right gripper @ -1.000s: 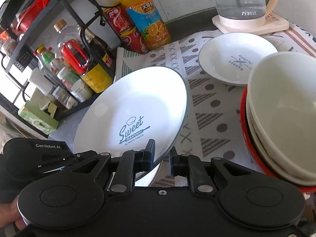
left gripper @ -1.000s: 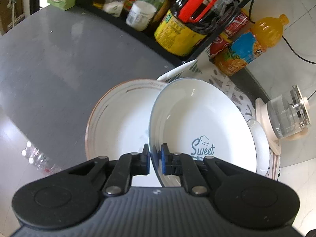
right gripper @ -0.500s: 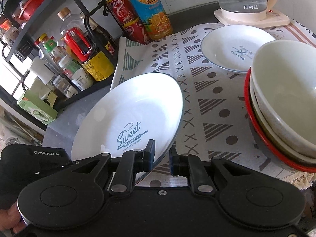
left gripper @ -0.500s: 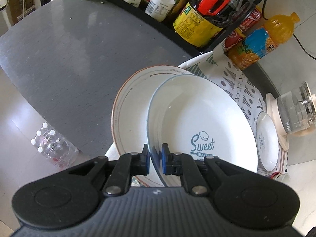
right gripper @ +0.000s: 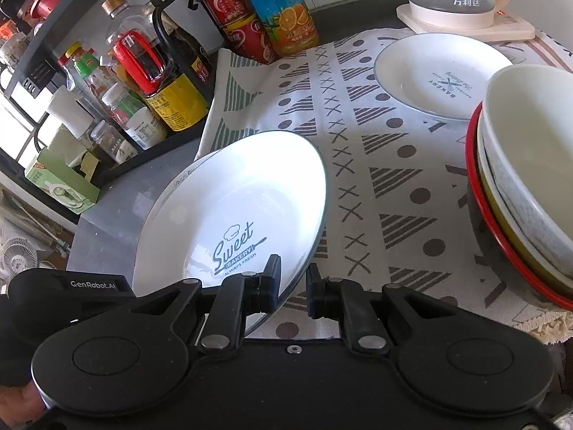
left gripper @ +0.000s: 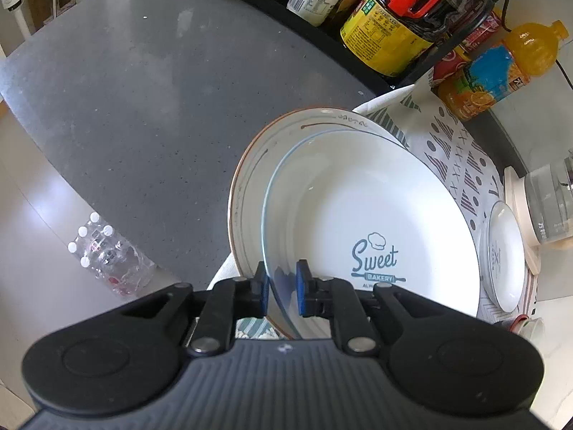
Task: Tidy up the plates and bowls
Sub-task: 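Lower the 'Sweet' plate with both grippers onto the flower-rim plate, then open both grippers and release the 'Sweet' plate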
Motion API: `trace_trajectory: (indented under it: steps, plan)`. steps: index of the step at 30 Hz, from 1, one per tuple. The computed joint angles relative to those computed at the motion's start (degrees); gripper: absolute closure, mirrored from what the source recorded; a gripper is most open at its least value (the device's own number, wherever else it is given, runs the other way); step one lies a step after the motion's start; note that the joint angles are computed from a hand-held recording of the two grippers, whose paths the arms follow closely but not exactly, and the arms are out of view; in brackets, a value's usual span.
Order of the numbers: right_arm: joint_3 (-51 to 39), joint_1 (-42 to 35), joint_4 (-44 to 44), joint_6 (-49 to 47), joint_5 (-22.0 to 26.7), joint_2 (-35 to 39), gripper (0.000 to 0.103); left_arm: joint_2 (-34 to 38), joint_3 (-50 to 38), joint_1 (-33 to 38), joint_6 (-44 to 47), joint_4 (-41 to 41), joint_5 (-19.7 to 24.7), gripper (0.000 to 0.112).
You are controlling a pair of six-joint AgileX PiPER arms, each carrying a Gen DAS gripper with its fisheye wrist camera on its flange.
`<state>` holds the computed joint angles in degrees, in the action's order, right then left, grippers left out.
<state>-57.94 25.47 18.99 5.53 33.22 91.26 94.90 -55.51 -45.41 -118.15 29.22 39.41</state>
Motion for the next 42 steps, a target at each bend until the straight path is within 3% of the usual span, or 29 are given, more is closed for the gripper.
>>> trace_trajectory:
  steps: [3, 10, 17, 27, 42]
  plan:
    - [-0.5, -0.1, -0.2, 0.0, 0.4, 0.5, 0.090, 0.4, -1.0, 0.9, 3.7, -2.5, 0.4, 0.099]
    - [-1.7, 0.2, -1.1, 0.3, 1.5, 1.9, 0.091, -0.3, -4.1, 2.5, 12.9, -7.2, 6.0, 0.098]
    - [-2.2, 0.1, -0.7, -0.7, 1.6, 2.9, 0.092, -2.1, -5.4, 1.4, 13.3, -3.1, 13.4, 0.075]
    - [-4.1, 0.9, -1.6, -0.6, 2.7, 5.0, 0.091, -2.2, 0.4, 4.6, 10.8, -4.7, 6.6, 0.069]
    - [-7.7, -0.3, -0.6, -3.4, 6.3, 6.8, 0.082, -0.8, 0.7, 5.6, 5.9, -1.1, 6.8, 0.068]
